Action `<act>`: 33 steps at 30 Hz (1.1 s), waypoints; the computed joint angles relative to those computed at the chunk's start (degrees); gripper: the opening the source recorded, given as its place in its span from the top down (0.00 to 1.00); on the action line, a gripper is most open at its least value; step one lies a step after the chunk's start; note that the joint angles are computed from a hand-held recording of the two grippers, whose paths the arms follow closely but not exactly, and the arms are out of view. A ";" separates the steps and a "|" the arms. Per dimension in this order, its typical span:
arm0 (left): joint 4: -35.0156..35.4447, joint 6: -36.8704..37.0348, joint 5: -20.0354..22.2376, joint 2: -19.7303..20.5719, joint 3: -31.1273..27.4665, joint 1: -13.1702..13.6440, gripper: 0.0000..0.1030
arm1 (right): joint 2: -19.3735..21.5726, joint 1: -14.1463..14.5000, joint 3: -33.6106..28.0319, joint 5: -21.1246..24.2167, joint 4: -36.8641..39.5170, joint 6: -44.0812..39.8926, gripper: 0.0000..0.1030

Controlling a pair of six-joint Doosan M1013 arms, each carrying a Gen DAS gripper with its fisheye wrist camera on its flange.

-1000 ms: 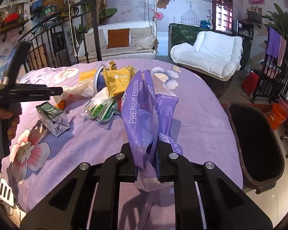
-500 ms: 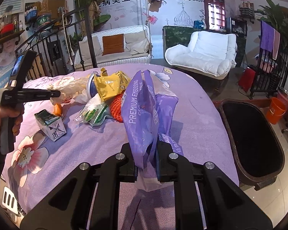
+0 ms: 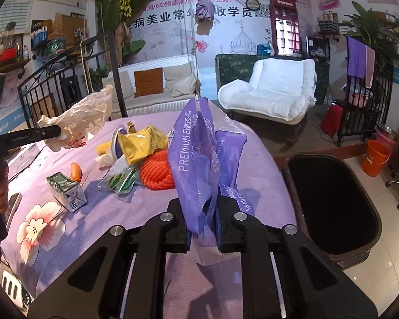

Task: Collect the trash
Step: 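Grasp the purple plastic bag with the right gripper while the left gripper grasps the white tissue, then carry the purple bag and tissue to the black bin and release both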

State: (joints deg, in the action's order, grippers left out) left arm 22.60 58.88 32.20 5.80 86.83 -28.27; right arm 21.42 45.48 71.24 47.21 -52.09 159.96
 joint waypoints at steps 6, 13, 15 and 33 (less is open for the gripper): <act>-5.04 3.81 -6.06 -0.74 0.69 -2.29 0.77 | -2.04 -1.07 2.29 1.63 -3.49 4.22 0.86; -15.51 13.76 -8.06 1.26 -1.11 -4.57 0.77 | -3.80 -3.60 4.37 4.11 -3.03 5.99 0.86; -19.39 17.58 -7.67 2.18 -2.06 -4.94 0.77 | -4.11 -4.42 4.75 4.80 -2.43 5.80 0.86; -34.67 32.39 -2.39 6.78 -6.57 -7.58 0.77 | -3.17 -16.49 7.03 3.77 21.00 -0.22 0.85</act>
